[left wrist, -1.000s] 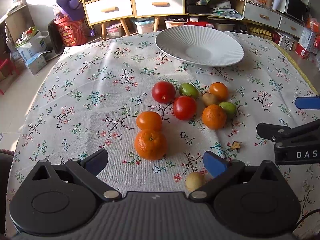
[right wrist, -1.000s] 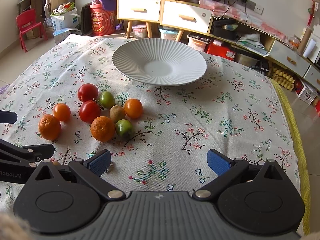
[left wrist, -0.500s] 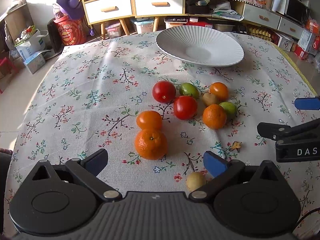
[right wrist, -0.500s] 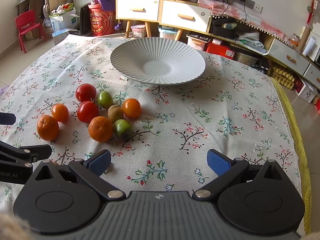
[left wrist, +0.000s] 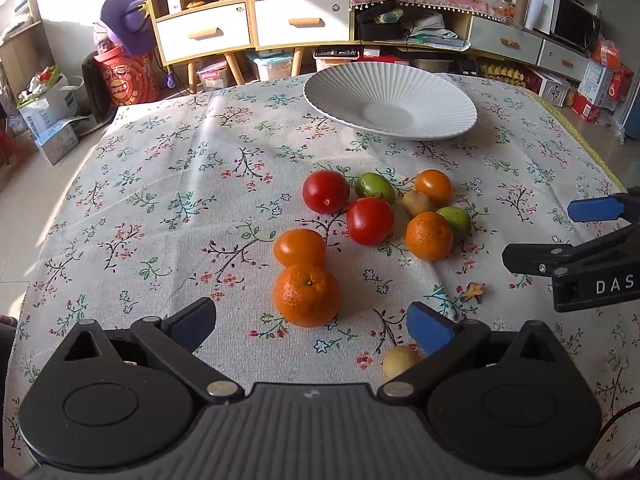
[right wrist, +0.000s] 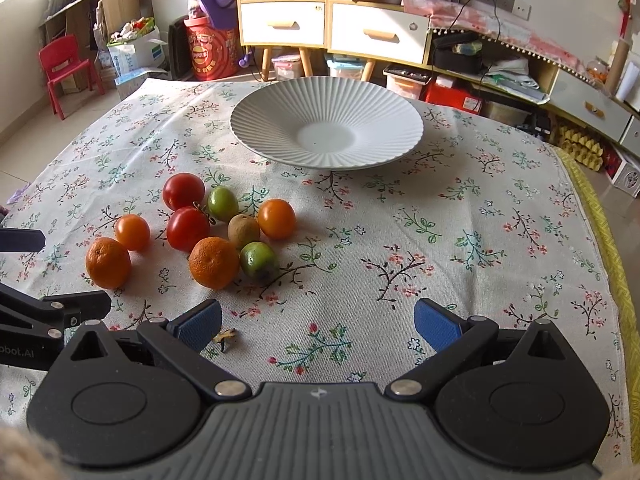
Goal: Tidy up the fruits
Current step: 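Grasp a large mandarin with the left gripper while the right gripper grasps another mandarin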
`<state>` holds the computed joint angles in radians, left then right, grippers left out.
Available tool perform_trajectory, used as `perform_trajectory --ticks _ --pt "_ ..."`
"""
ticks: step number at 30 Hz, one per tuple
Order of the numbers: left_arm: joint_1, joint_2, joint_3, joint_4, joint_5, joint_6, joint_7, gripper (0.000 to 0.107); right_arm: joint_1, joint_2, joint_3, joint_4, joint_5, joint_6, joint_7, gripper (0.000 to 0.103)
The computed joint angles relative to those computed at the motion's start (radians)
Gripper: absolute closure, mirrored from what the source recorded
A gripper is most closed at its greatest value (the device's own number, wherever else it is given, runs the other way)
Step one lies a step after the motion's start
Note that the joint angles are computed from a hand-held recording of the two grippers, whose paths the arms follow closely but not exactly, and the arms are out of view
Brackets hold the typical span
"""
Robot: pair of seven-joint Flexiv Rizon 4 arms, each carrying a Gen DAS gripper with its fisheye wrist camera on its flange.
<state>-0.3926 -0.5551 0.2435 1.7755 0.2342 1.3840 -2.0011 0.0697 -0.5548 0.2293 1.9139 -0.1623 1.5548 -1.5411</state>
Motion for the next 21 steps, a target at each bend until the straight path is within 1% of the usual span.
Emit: perform_trajectory --ticks 3,6,8,10,11,12,13,14,15,16,17,18,19,20,21 --pt "0.080 0.009 -0.080 0.047 -0.051 0.056 0.059 0.009 -0.071 -0.020 0.091 -0.026 0.031 -0.020 -0.037 0.001" --pt "0.109 0.014 -0.105 0.078 -0.094 0.106 0.108 0.010 -0.101 -0.033 0.138 -0.038 0.055 -0.018 -0.071 0.001" --pt "0.122 0.012 -0.117 0.096 -0.120 0.148 0.138 0.010 -0.138 -0.045 0.191 -0.050 0.073 -0.026 -0.106 0.002" --pt "0.154 0.009 -0.156 0.114 -0.156 0.184 0.173 0.012 -0.195 -0.064 0.271 -0.067 0.100 -0.046 -0.159 0.004" --pt "0.190 0.005 -0.198 0.127 -0.178 0.208 0.197 0.015 -0.213 -0.073 0.298 -0.077 0.113 -0.056 -0.182 0.007" --pt "0.206 0.001 -0.219 0.134 -0.196 0.222 0.211 0.017 -0.229 -0.084 0.324 -0.088 0.128 -0.068 -0.204 0.010" --pt "0.221 -0.004 -0.238 0.139 -0.212 0.235 0.225 0.024 -0.244 -0.094 0.348 -0.100 0.145 -0.080 -0.226 0.012" --pt "0.239 -0.010 -0.260 0.145 -0.228 0.247 0.240 0.032 -0.256 -0.104 0.369 -0.112 0.162 -0.093 -0.244 0.017" --pt "0.251 -0.016 -0.277 0.149 -0.242 0.257 0.253 0.034 -0.277 -0.118 0.400 -0.129 0.184 -0.117 -0.264 0.022" --pt "0.260 -0.021 -0.291 0.153 -0.256 0.266 0.265 0.038 -0.292 -0.129 0.423 -0.146 0.203 -0.141 -0.279 0.024" --pt "0.276 -0.025 -0.312 0.161 -0.269 0.279 0.279 0.043 -0.307 -0.143 0.447 -0.164 0.225 -0.169 -0.294 0.028" --pt "0.289 -0.029 -0.330 0.168 -0.279 0.294 0.293 0.046 -0.315 -0.153 0.461 -0.178 0.244 -0.188 -0.306 0.034" --pt "0.295 -0.033 -0.340 0.171 -0.289 0.308 0.305 0.050 -0.321 -0.161 0.472 -0.188 0.261 -0.201 -0.320 0.037" --pt "0.305 -0.037 -0.355 0.178 -0.297 0.326 0.317 0.052 -0.322 -0.166 0.477 -0.196 0.277 -0.206 -0.333 0.041" --pt "0.311 -0.041 -0.364 0.182 -0.305 0.342 0.330 0.054 -0.326 -0.170 0.485 -0.200 0.295 -0.206 -0.350 0.043"
